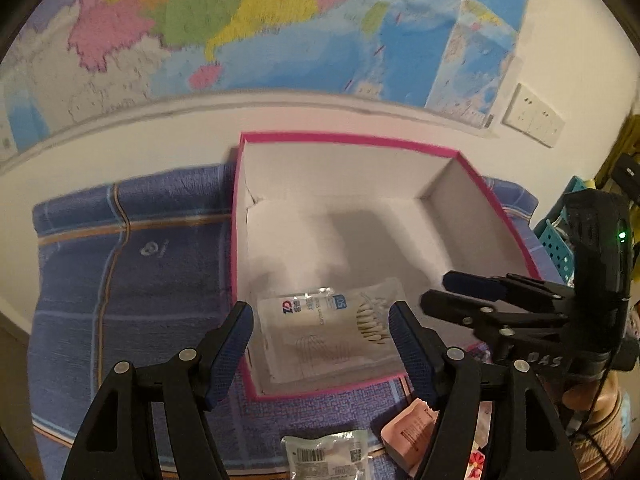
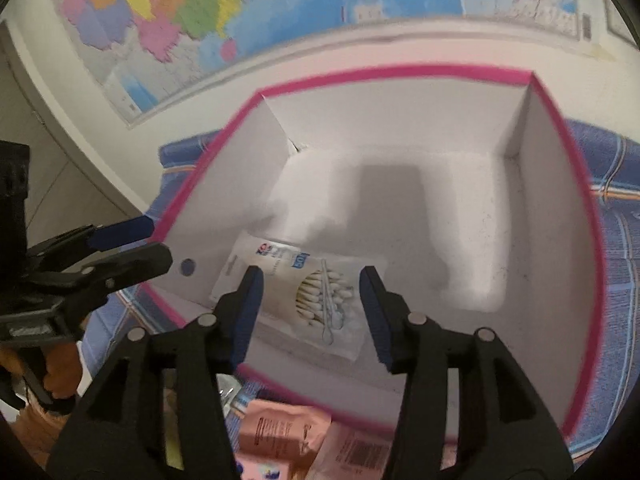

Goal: Organize soft objects
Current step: 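Carry the cotton-swab pack over the pink box and open the right tool, then grasp the white barcoded wipes pack with the right tool and lift it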

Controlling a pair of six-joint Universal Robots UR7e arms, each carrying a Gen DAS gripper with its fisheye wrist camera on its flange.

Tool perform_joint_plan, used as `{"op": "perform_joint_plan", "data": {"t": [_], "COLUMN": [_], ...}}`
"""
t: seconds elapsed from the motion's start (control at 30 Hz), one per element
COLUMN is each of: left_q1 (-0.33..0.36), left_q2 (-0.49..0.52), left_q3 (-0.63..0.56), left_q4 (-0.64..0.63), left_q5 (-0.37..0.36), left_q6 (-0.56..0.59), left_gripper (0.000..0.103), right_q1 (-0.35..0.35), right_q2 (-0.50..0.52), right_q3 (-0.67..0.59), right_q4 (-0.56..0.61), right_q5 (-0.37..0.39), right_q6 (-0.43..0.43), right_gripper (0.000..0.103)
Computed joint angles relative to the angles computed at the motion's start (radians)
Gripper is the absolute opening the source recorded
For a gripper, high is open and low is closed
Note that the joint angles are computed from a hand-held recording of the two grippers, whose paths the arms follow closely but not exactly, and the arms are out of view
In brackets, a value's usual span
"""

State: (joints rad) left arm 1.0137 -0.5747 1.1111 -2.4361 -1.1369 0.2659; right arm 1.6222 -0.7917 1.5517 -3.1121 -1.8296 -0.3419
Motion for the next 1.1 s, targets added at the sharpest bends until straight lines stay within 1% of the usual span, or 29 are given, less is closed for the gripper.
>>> {"op": "perform_joint_plan", "data": {"t": [0.13,0.2,0.23,0.33,0.47,0.53,0.6,0.67,0.77,0.8,0.83,0.9,0.97,1.07,1.1], "left_q1": [-0.009,-0.015,-0.018,-0.023,-0.023,-0.018,-0.017,-0.014,-0.011,-0.01,-0.011,-0.013,-0.017,-0.023,-0.021], "left_q2": [-0.073,-0.105,-0.117,-0.144,-0.154,-0.142,-0.127,-0.102,-0.072,-0.062,-0.05,-0.031,-0.017,0.003,0.011], "left_q3": [0.119,0.177,0.201,0.254,0.293,0.285,0.282,0.257,0.228,0.216,0.202,0.179,0.165,0.141,0.129], "left_q4": [-0.086,-0.115,-0.124,-0.114,-0.062,-0.009,0.03,0.093,0.17,0.194,0.222,0.259,0.284,0.337,0.358], "left_q5": [-0.077,-0.115,-0.128,-0.171,-0.23,-0.262,-0.269,-0.292,-0.319,-0.326,-0.331,-0.336,-0.332,-0.337,-0.341], "left_q6": [0.063,0.093,0.106,0.125,0.117,0.103,0.088,0.075,0.064,0.059,0.052,0.043,0.038,0.046,0.044], "left_gripper": [0.073,0.073,0.073,0.073,0.073,0.073,0.073,0.073,0.073,0.073,0.073,0.073,0.073,0.073,0.073], "right_q1": [0.002,0.004,0.003,-0.008,-0.033,-0.057,-0.086,-0.113,-0.158,-0.166,-0.178,-0.199,-0.212,-0.231,-0.235], "right_q2": [-0.078,-0.114,-0.13,-0.175,-0.213,-0.232,-0.25,-0.266,-0.295,-0.299,-0.306,-0.314,-0.313,-0.308,-0.306], "right_q3": [0.128,0.192,0.215,0.294,0.366,0.393,0.421,0.445,0.474,0.479,0.487,0.494,0.491,0.482,0.479], "right_q4": [-0.112,-0.169,-0.18,-0.222,-0.238,-0.229,-0.231,-0.231,-0.195,-0.189,-0.18,-0.154,-0.127,-0.101,-0.096], "right_q5": [0.05,0.054,0.055,0.054,-0.003,-0.009,-0.009,-0.011,0.03,0.041,0.062,0.098,0.128,0.216,0.233], "right_q6": [-0.048,-0.066,-0.068,-0.066,-0.038,-0.003,0.036,0.076,0.134,0.14,0.146,0.164,0.175,0.168,0.169], "right_gripper": [0.052,0.052,0.052,0.052,0.052,0.052,0.052,0.052,0.052,0.053,0.055,0.064,0.064,0.064,0.064]}}
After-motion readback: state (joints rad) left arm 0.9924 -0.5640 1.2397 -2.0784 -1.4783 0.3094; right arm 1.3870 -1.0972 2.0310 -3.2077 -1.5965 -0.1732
